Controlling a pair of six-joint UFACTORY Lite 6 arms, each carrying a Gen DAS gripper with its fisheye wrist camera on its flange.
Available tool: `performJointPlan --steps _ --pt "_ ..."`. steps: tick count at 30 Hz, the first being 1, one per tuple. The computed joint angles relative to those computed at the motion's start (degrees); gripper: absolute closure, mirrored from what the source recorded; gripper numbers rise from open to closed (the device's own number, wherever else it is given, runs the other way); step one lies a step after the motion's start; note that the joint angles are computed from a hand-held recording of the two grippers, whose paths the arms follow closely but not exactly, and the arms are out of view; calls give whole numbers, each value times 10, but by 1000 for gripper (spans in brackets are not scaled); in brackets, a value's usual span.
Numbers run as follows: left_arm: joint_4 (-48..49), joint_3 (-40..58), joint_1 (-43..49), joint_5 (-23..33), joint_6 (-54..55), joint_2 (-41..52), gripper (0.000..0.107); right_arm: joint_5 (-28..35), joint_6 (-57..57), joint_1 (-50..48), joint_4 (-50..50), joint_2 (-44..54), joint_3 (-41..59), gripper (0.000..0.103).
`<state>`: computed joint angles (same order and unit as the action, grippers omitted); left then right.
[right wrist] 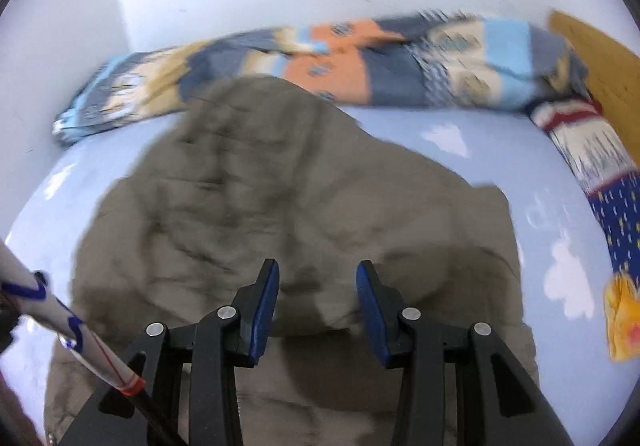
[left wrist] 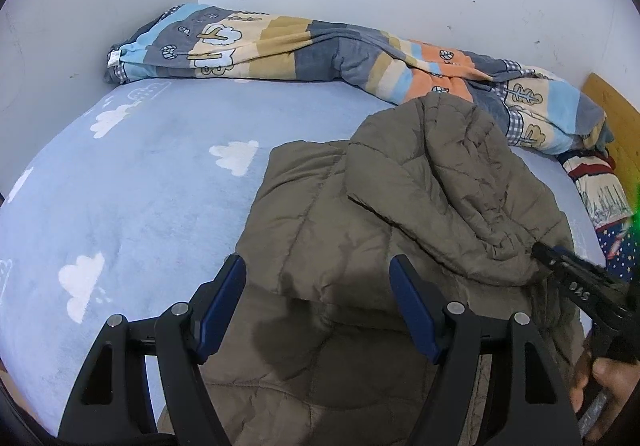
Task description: Fold large clothes
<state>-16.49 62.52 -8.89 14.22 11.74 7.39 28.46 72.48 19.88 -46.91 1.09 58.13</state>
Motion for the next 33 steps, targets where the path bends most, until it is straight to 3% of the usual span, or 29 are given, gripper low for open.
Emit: performJointPlan --steps 4,7,10,15,18,20,26,33 --pt "30 2 -7 -1 -27 3 34 -67 -53 -43 58 40 -19 58" --pt "43 2 -9 -1 -41 3 34 -53 -35 -31 33 39 -23 59" --pt "68 -14 -14 -8 -62 -15 34 -38 -37 -2 51 -26 -45 59" --pt "153 -86 -29 -29 -130 -86 34 54 -11 120 63 -191 -132 58" --pt "230 -164 -39 -38 -191 -159 34 139 71 230 50 -275 -181 58" --pt "226 -213 -42 -33 -182 -206 34 196 130 307 47 -319 -213 58" --pt "235 -395 -40 17 -161 -408 34 326 311 530 77 -373 -278 58" --pt "122 -554 36 134 -1 -625 34 365 501 709 102 -343 -325 58"
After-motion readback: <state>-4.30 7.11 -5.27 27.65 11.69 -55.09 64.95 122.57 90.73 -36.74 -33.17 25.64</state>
